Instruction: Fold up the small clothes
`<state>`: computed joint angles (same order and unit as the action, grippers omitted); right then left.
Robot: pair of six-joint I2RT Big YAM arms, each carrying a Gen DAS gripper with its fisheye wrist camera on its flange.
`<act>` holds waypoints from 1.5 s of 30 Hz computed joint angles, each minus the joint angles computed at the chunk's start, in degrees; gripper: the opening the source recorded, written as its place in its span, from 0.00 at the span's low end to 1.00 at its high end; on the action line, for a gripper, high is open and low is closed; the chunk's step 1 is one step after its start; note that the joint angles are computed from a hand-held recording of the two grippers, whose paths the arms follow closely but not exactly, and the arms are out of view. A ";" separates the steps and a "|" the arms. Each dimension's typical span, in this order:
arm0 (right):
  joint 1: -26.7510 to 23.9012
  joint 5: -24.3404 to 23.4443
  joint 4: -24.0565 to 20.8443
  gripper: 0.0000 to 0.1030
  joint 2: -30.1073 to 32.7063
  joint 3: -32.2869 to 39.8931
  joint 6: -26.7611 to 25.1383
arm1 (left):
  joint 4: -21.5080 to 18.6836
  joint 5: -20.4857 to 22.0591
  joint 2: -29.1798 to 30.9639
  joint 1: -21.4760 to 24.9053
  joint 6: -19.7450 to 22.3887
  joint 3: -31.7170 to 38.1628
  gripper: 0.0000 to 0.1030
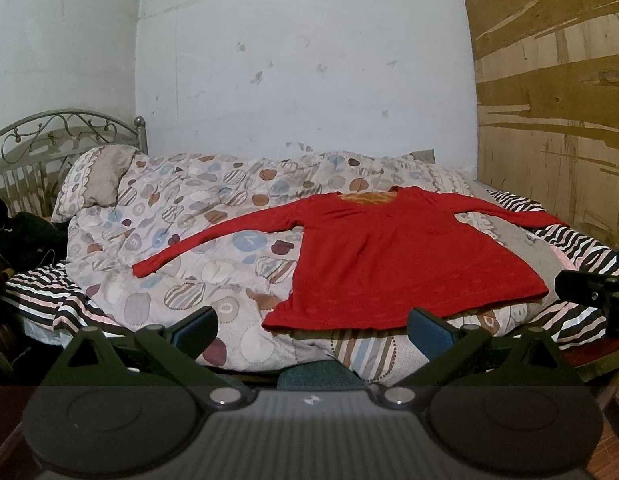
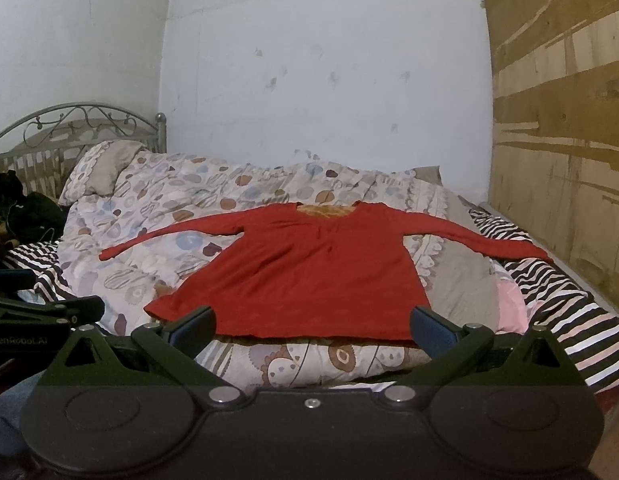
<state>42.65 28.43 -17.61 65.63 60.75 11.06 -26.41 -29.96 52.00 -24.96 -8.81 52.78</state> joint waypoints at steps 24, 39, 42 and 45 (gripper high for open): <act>0.95 1.17 0.08 1.00 0.16 -0.06 0.09 | -0.01 0.09 0.01 0.05 -0.08 0.01 0.99; 0.99 1.20 -0.06 1.00 0.18 0.03 0.14 | -0.03 0.08 -0.01 0.07 -0.13 0.00 1.00; 1.05 1.23 -0.02 1.00 0.16 -0.04 0.14 | 0.01 0.15 -0.01 0.08 -0.14 -0.01 1.00; 1.03 1.20 0.02 1.00 0.17 -0.06 0.21 | -0.09 0.16 0.01 0.09 -0.15 0.03 1.00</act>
